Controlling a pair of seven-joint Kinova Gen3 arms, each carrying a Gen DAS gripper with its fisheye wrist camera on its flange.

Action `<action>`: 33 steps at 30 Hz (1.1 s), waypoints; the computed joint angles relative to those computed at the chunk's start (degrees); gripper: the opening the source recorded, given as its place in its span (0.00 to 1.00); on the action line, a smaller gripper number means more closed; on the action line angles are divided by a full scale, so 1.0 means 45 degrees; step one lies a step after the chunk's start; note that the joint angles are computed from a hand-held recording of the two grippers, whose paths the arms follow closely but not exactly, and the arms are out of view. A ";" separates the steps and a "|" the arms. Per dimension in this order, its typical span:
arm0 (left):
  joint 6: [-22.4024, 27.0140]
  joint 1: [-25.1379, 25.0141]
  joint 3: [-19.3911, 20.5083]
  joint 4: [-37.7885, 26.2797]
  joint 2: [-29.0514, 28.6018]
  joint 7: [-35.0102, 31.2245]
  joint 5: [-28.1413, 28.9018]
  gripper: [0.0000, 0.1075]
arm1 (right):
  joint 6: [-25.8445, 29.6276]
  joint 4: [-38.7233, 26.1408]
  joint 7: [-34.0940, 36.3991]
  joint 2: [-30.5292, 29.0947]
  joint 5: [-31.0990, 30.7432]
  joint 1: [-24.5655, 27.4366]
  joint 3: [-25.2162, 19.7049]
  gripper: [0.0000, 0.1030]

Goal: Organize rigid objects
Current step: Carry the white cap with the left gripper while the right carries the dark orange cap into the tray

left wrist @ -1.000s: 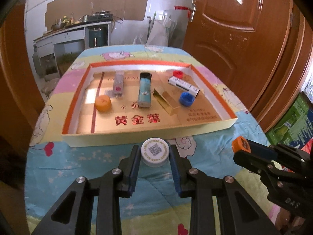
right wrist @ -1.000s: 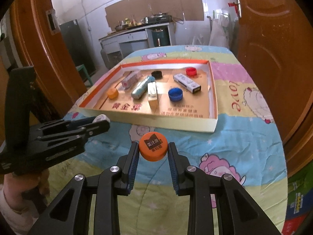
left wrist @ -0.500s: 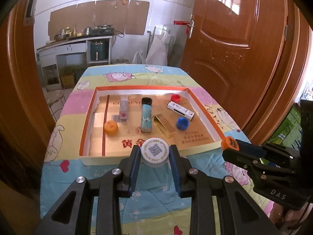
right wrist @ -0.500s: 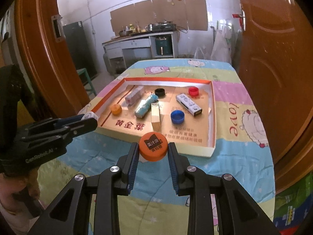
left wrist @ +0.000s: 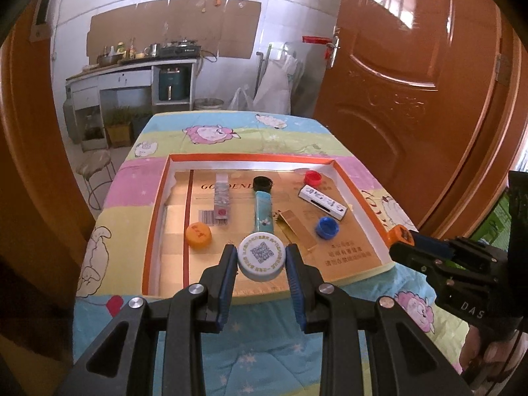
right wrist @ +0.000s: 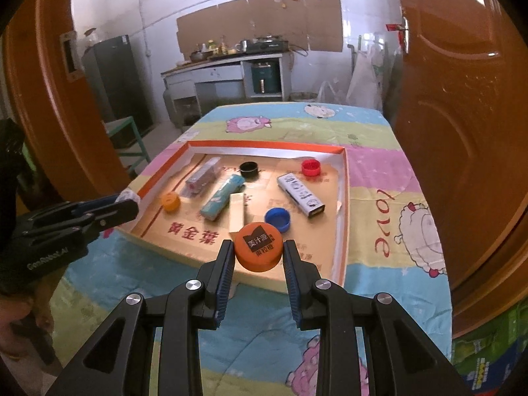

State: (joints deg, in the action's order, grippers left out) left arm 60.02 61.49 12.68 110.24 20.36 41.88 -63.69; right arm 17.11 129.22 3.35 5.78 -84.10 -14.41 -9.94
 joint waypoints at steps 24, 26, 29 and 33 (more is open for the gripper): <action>-0.3121 -0.1836 -0.1313 0.0111 0.0713 -0.2000 0.0812 0.29 | -0.0911 -0.2487 -0.5305 0.3008 0.5637 0.0986 -0.1385 0.30; -0.3215 -0.1844 -0.1414 0.0089 0.0750 -0.2174 0.0891 0.29 | -0.1028 -0.2598 -0.5851 0.3159 0.6170 0.0920 -0.1384 0.30; -0.3344 -0.1904 -0.1534 0.0076 0.0782 -0.2448 0.1079 0.29 | -0.1112 -0.2718 -0.6485 0.3303 0.6800 0.0996 -0.1507 0.30; -0.3512 -0.1989 -0.1692 0.0011 0.0876 -0.2786 0.1355 0.29 | -0.1228 -0.2827 -0.7312 0.3433 0.7635 0.0994 -0.1600 0.30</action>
State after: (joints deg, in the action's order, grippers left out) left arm 44.22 52.54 5.07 110.29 24.30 29.34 -57.59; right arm 11.58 116.49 -29.55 21.23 -49.75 -9.94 -17.14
